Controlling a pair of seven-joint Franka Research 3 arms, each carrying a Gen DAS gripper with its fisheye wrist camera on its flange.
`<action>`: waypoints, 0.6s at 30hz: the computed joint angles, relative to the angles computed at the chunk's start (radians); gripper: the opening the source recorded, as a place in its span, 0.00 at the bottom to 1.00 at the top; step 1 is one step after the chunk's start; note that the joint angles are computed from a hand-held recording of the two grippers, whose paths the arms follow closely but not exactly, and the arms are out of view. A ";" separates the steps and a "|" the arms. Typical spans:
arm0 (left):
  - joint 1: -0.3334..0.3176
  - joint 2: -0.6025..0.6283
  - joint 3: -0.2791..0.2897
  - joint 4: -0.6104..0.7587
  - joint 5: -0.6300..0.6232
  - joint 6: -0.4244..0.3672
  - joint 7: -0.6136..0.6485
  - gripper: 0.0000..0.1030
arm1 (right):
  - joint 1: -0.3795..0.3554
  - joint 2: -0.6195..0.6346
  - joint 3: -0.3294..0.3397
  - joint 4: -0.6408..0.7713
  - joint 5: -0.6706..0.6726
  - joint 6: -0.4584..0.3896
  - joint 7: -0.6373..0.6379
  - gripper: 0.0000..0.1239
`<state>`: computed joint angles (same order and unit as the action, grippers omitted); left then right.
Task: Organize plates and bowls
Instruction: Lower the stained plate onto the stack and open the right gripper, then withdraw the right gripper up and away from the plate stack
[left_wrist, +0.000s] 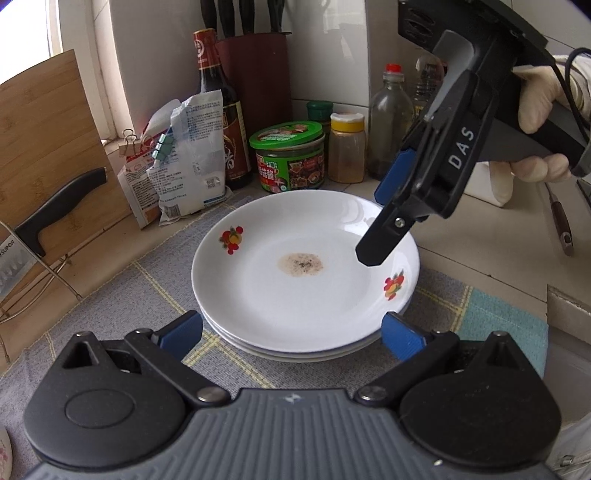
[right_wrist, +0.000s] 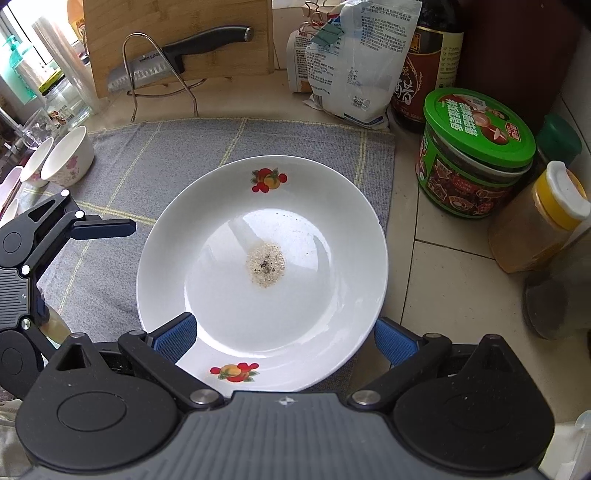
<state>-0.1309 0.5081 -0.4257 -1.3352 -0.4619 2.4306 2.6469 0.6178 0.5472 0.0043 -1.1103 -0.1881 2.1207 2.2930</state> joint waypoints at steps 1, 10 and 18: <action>0.002 -0.003 -0.001 -0.002 -0.007 0.009 -0.008 0.99 | 0.002 -0.003 0.000 -0.002 -0.004 0.007 -0.004 0.83; 0.016 -0.057 0.003 -0.077 -0.045 0.135 -0.082 1.00 | 0.057 0.033 -0.039 0.068 -0.119 0.041 0.012 0.83; 0.024 -0.107 0.028 -0.146 -0.016 0.190 -0.205 1.00 | 0.120 0.110 -0.090 0.167 -0.236 0.081 0.068 0.83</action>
<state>-0.1067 0.4007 -0.3981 -1.4808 -0.4784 2.6202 2.4418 0.7379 0.6576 -0.0854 -0.9437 -0.4237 2.2016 2.3610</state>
